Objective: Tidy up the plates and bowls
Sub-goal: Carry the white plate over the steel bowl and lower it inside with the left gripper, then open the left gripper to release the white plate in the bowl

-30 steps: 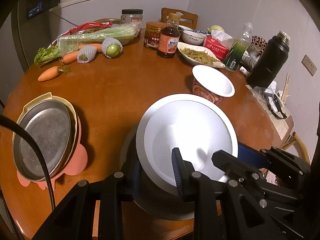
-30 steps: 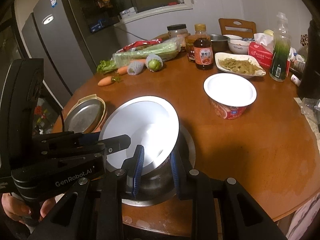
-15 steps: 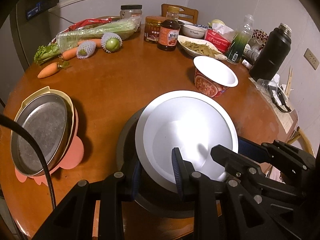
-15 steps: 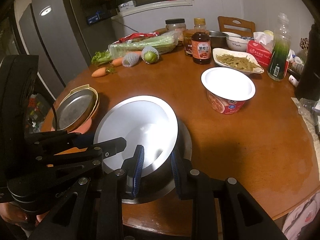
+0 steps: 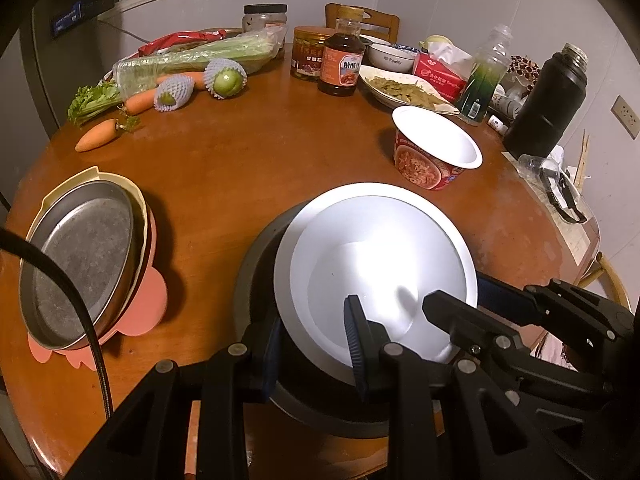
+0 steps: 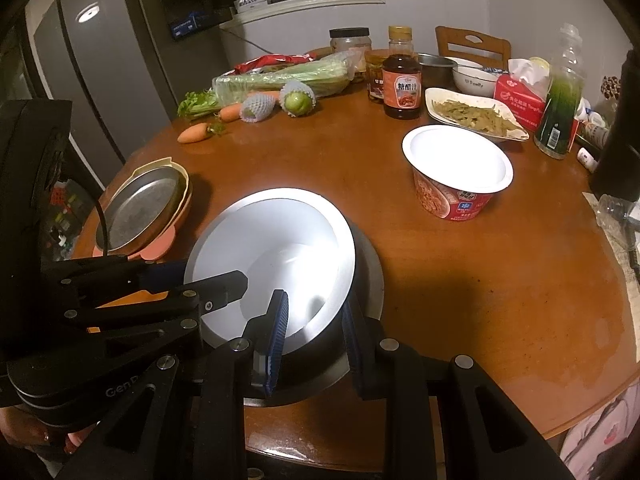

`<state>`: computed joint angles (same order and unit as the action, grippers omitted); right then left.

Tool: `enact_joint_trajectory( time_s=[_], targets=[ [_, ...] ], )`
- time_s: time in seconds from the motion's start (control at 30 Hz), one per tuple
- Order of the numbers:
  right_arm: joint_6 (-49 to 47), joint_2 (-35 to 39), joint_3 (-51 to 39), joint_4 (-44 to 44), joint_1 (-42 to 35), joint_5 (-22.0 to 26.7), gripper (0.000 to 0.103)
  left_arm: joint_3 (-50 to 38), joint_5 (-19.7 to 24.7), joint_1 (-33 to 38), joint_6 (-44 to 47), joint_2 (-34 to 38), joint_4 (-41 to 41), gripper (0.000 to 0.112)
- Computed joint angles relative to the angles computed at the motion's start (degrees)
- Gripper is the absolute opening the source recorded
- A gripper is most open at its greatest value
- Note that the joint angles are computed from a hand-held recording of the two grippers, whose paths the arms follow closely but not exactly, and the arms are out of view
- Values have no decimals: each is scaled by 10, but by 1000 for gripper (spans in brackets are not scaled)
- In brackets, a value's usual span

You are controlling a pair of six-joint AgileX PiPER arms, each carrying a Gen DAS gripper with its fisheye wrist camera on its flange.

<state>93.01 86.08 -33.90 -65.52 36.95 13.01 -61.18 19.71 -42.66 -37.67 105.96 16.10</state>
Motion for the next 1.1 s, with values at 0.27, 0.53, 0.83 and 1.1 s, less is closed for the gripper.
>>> enact_joint_trajectory(
  time_s=[0.27, 0.53, 0.83, 1.1],
  targets=[
    [0, 6, -2, 5, -2, 2, 31, -1, 0, -2, -14, 3, 14, 29],
    [8, 2, 0, -4, -1, 5, 33, 2, -1, -1, -14, -1, 11, 29],
    [6, -2, 1, -4, 4, 15, 33, 11, -4, 2, -22, -12, 19, 30],
    [2, -10, 3, -5, 4, 24, 38, 15, -6, 3, -28, -21, 32, 34]
  ],
)
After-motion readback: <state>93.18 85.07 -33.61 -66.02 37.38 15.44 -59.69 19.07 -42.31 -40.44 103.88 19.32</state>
